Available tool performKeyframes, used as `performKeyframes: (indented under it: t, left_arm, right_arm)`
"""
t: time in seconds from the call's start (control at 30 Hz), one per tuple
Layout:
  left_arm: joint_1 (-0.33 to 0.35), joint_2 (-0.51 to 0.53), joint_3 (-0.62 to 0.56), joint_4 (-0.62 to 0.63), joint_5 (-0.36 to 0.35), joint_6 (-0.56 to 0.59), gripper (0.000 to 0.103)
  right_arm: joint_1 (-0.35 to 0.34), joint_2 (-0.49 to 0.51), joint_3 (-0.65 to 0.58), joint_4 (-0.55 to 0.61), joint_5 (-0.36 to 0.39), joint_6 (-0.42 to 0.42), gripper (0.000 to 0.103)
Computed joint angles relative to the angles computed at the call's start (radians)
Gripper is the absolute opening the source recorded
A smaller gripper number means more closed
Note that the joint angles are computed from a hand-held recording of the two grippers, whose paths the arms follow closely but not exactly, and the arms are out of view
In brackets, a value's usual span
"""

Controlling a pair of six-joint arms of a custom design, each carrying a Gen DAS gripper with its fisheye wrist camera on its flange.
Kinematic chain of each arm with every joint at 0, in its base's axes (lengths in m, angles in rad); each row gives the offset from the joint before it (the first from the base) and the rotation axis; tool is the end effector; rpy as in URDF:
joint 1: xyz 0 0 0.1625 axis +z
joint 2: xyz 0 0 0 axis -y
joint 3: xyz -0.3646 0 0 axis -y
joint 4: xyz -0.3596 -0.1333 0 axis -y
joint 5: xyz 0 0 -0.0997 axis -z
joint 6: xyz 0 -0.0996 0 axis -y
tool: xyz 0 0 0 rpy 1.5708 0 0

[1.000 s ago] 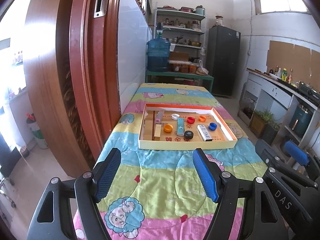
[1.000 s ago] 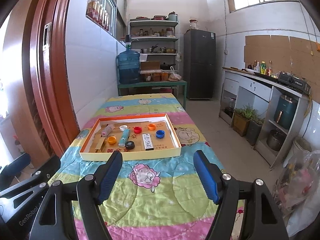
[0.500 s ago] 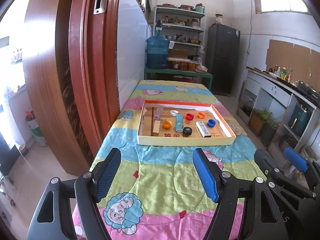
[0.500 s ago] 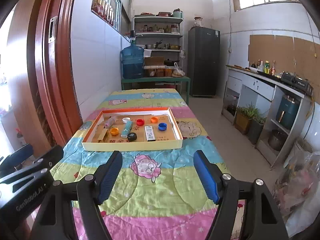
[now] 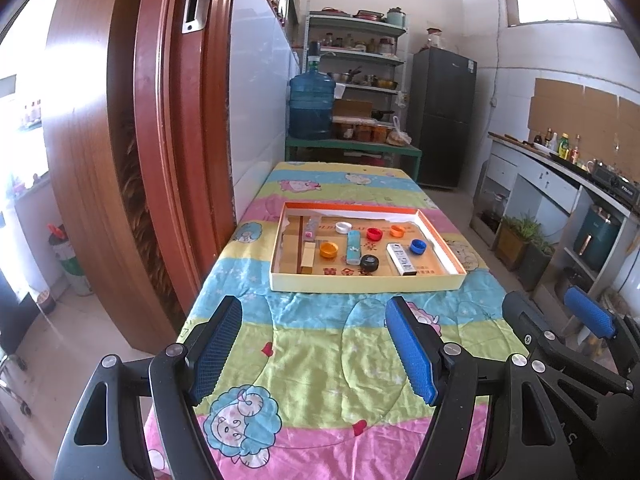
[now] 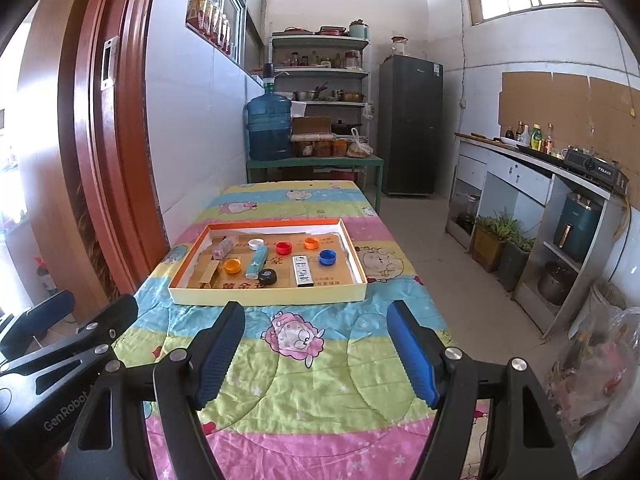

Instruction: Organize rigid objects

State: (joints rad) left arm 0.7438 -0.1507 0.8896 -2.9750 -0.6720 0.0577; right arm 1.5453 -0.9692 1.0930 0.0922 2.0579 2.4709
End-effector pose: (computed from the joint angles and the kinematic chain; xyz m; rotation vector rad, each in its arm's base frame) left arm -0.4037 -0.6585 -0.0122 0.6365 2.2368 -1.1498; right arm 0.0706 -0.6298 0.3024 0.2457 -1.9500 1.2939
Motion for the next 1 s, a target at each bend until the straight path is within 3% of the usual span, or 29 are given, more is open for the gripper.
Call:
performKeyframes:
  t: [1.0]
  left_arm:
    - [0.002, -0.004, 0.008, 0.002, 0.001, -0.003, 0.076]
  right_arm:
    - [-0.001, 0.005, -0.005, 0.004, -0.004, 0.007, 0.073]
